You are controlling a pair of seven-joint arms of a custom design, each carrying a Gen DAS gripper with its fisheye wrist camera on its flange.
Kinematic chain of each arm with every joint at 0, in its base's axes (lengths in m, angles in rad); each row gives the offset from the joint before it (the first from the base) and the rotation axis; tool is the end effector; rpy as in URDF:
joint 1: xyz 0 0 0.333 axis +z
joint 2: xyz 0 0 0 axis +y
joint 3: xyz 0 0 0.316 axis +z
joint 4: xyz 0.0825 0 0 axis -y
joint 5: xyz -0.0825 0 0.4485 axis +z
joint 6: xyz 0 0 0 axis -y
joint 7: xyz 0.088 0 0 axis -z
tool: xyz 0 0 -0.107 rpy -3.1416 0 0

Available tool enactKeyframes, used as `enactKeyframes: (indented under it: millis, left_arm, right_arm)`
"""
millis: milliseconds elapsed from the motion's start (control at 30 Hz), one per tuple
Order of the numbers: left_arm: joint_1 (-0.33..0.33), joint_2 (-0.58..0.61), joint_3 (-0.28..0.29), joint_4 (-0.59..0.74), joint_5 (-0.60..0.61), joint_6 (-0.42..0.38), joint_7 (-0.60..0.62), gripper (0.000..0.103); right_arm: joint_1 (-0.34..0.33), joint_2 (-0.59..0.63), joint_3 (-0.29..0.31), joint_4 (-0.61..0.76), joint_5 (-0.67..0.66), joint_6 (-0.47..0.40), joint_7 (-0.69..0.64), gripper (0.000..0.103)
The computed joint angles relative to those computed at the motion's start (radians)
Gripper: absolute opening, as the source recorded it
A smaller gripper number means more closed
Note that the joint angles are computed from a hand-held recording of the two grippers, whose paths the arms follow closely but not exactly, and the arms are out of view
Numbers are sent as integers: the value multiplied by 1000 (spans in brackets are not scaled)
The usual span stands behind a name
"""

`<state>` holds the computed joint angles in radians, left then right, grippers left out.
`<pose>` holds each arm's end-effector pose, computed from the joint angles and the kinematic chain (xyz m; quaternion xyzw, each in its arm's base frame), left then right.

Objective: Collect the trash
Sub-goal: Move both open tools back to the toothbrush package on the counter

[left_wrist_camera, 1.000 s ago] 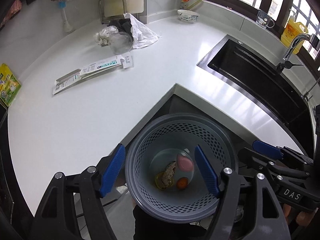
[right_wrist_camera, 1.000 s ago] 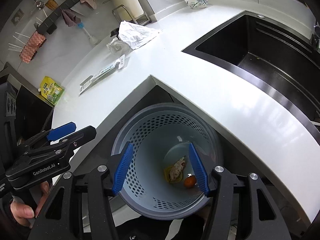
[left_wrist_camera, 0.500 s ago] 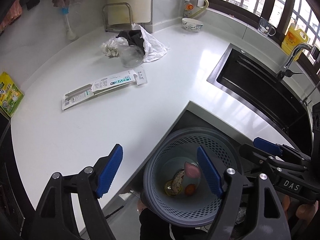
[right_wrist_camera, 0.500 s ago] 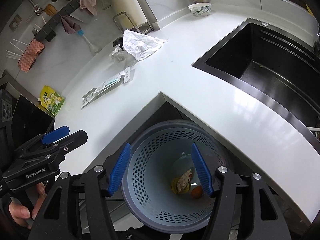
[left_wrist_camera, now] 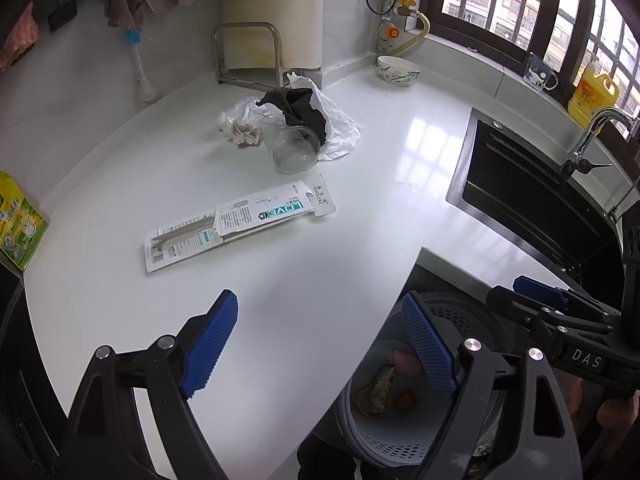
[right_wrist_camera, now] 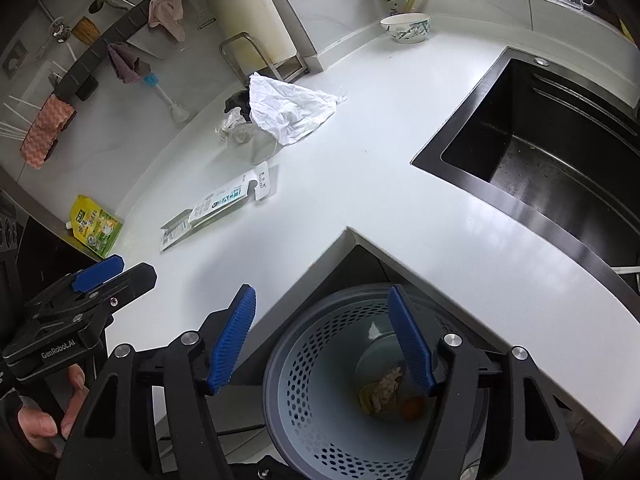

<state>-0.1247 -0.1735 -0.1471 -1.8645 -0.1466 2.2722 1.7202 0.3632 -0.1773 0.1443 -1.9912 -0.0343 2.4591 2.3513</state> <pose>0.5895 -0.1749 0.6444 -0.5425 0.7883 -0.2499 0.1480 0.5356 0.3039 0.5969 -0.5828 0.7482 -0.0711 0.3090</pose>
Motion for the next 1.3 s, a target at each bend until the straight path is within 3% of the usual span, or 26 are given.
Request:
enactKeyframes:
  millis: [500, 933, 1300]
  left_arm:
    - [39, 165, 13, 184, -91, -19, 192, 83]
    - [103, 296, 16, 325, -116, -53, 284, 87]
    - [150, 427, -1, 460, -107, -98, 400, 88]
  right_arm:
    - [11, 150, -6, 173, -101, -82, 120, 66]
    - [41, 277, -29, 327, -135, -133, 178, 66]
    - [63, 372, -45, 445, -117, -184, 165, 66]
